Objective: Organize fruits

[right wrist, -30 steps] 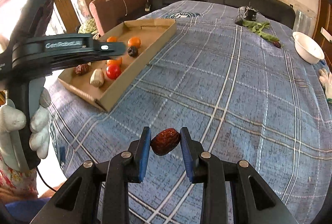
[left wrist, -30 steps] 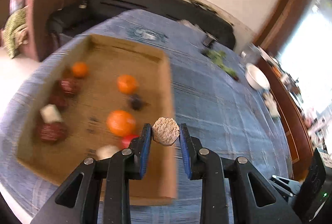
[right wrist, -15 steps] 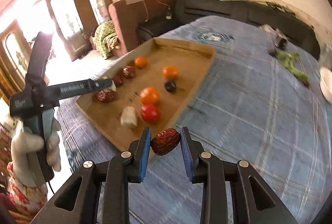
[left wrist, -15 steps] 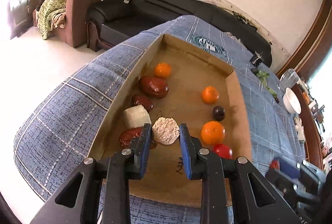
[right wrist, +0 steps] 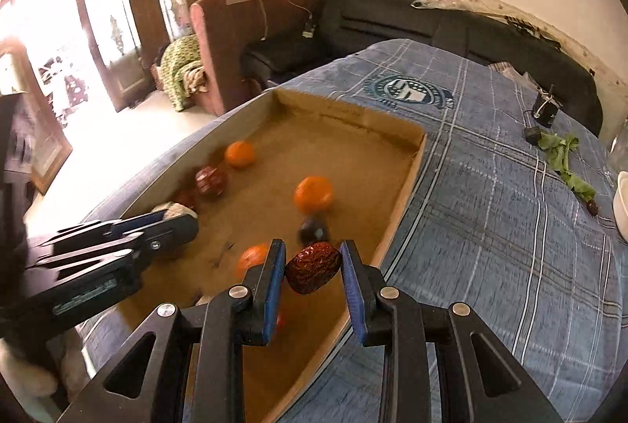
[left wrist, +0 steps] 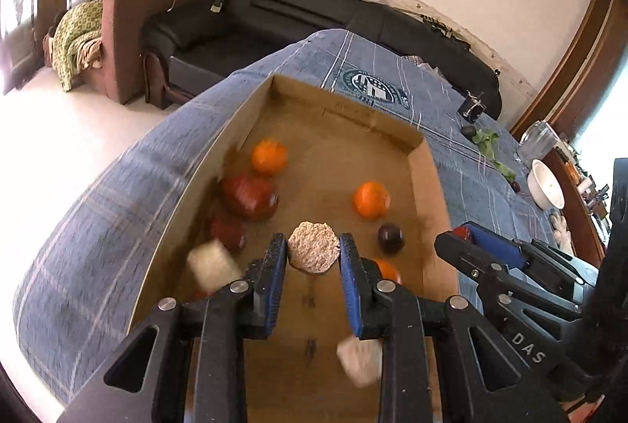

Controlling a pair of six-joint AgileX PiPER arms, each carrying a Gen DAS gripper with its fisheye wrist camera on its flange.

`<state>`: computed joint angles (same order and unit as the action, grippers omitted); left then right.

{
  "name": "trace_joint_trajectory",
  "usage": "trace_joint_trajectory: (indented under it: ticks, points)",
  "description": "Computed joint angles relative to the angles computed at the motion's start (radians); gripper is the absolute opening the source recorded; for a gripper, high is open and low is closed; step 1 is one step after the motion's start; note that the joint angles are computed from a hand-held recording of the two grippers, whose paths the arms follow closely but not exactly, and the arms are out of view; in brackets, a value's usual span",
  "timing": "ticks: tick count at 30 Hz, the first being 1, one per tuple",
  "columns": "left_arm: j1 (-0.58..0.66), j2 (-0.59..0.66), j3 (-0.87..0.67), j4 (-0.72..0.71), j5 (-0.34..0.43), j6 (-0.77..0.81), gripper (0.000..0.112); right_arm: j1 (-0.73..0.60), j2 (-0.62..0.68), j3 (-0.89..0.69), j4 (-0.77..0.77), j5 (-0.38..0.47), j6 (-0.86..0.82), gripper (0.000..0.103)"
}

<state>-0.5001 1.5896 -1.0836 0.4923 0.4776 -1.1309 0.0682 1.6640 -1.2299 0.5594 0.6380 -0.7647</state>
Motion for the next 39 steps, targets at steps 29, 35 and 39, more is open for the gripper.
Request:
trace_joint_trajectory:
  ticks: [29, 35, 39]
  points:
    - [0.127, 0.279, -0.34, -0.423, 0.17, 0.447, 0.045, 0.027, 0.535, -0.726, -0.182, 0.295, 0.369, 0.032]
    - [0.116, 0.23, -0.284, -0.38, 0.133, 0.393, 0.052, 0.026, 0.506, -0.682, -0.163, 0.27, 0.349, 0.044]
    - [0.099, 0.16, -0.221, -0.306, 0.109, 0.311, 0.053, 0.006, 0.441, -0.605, -0.132, 0.228, 0.312, 0.045]
